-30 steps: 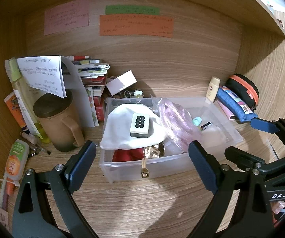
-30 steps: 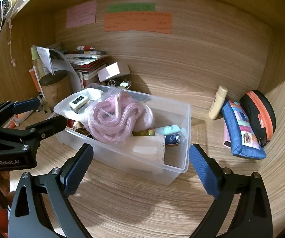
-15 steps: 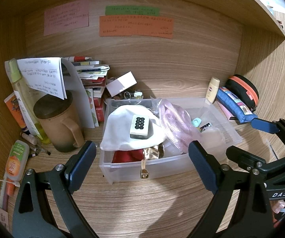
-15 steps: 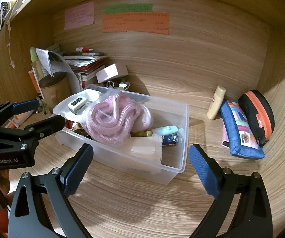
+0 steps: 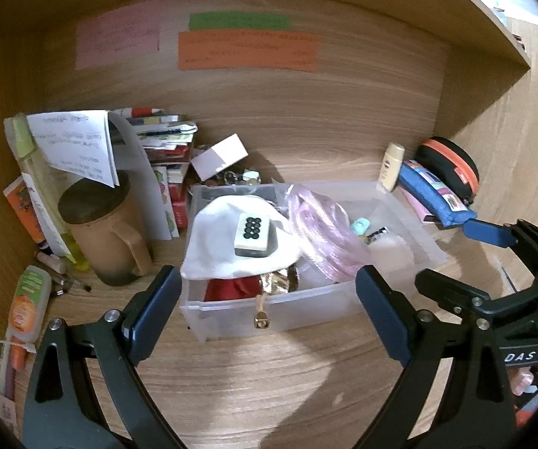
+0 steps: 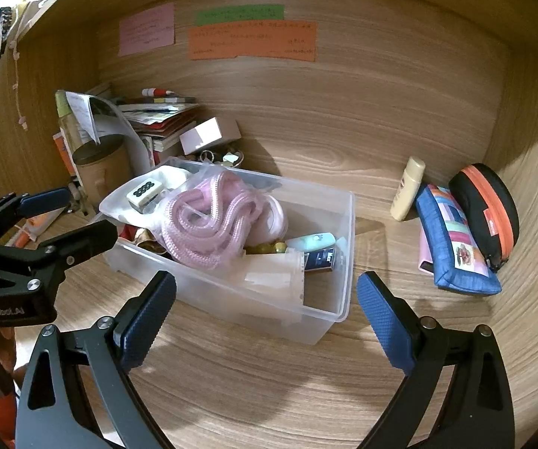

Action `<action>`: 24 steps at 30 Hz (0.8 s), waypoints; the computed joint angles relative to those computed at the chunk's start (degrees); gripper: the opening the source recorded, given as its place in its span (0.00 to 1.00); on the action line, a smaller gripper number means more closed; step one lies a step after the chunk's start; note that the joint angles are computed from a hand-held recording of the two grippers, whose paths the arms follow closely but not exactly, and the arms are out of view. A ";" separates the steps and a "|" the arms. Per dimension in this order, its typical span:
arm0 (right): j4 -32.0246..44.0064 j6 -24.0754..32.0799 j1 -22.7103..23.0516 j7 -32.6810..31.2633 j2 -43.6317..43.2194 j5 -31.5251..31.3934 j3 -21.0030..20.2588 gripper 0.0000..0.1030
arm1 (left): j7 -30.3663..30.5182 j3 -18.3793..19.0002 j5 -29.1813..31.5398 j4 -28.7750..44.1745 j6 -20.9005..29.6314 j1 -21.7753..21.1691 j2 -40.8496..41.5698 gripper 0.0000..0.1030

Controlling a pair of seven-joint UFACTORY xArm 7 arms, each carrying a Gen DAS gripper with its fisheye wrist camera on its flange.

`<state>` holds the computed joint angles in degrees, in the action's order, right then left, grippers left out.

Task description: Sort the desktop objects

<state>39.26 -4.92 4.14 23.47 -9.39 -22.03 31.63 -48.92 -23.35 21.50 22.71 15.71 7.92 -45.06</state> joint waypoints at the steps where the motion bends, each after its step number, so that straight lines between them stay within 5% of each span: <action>1: -0.02 -0.04 0.05 -0.04 0.00 -0.04 -0.07 0.94 | -0.22 -0.11 -0.04 -0.04 0.17 -0.01 -0.26 0.92; 24: -0.82 -1.05 -1.57 -3.05 -1.08 3.81 2.78 0.94 | 0.24 0.95 -0.44 -1.84 -0.79 -0.20 -2.21 0.92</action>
<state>38.45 -5.97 2.57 20.43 -10.47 -18.22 34.41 -48.68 -22.40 21.06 20.87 14.92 7.72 -47.28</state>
